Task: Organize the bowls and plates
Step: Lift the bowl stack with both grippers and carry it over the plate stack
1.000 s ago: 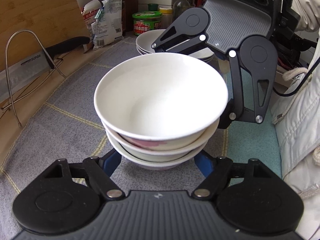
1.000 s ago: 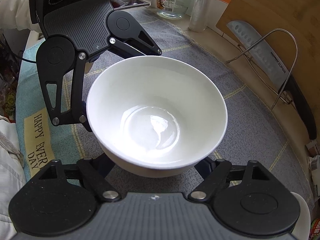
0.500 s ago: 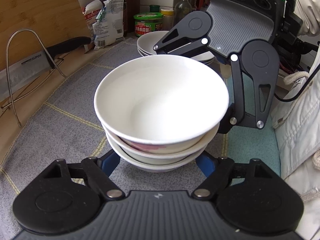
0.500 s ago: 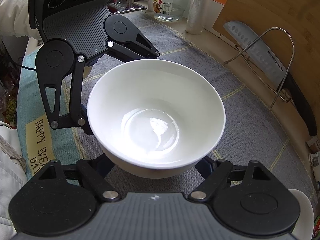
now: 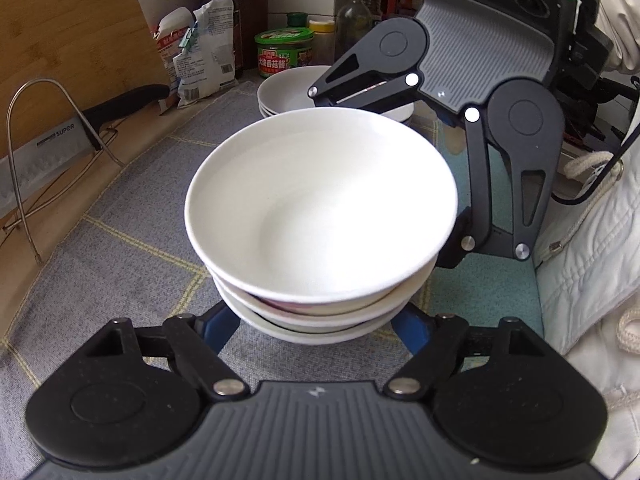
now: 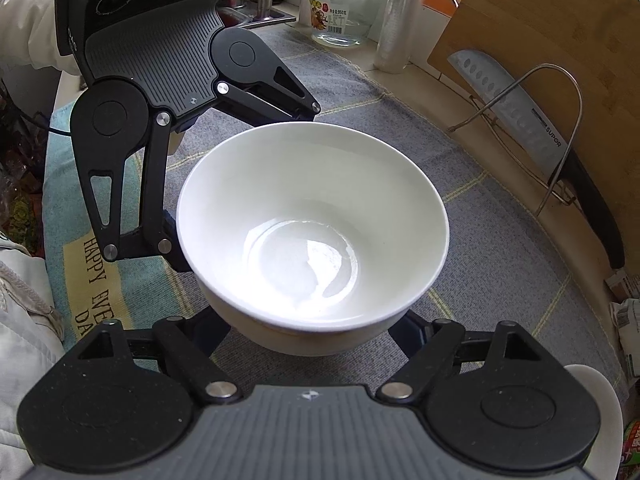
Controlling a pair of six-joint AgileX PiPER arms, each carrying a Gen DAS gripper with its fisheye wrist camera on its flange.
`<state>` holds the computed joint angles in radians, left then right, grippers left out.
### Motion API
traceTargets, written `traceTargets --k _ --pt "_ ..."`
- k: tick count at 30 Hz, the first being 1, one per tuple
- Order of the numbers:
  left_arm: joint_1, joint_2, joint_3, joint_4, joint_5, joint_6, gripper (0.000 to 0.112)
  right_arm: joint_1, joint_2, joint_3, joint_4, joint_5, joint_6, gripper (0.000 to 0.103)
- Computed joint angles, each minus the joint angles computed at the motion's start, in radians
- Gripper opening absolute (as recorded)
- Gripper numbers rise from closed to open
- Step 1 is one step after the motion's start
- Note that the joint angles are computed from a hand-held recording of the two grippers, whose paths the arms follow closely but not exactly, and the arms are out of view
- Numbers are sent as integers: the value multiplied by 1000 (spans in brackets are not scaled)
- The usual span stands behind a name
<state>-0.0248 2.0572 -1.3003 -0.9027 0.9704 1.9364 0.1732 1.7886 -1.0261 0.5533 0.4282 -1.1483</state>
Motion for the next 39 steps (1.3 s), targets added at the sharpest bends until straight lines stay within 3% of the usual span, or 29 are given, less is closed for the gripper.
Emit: traceTargets --k 6,17,28,39 --pt "-58 -68 33 15 -31 -37 81 -47 -89 71 54 9 -60 88" --pt "-254 -133 24 -7 -142 -168 81 -305 -223 123 178 163 -361 88" --pt "-432 47 -233 19 -170 -278 81 -559 -196 80 201 231 -520 88" --pt "-506 225 -469 88 -159 -380 81 -648 -79 12 198 194 -566 88"
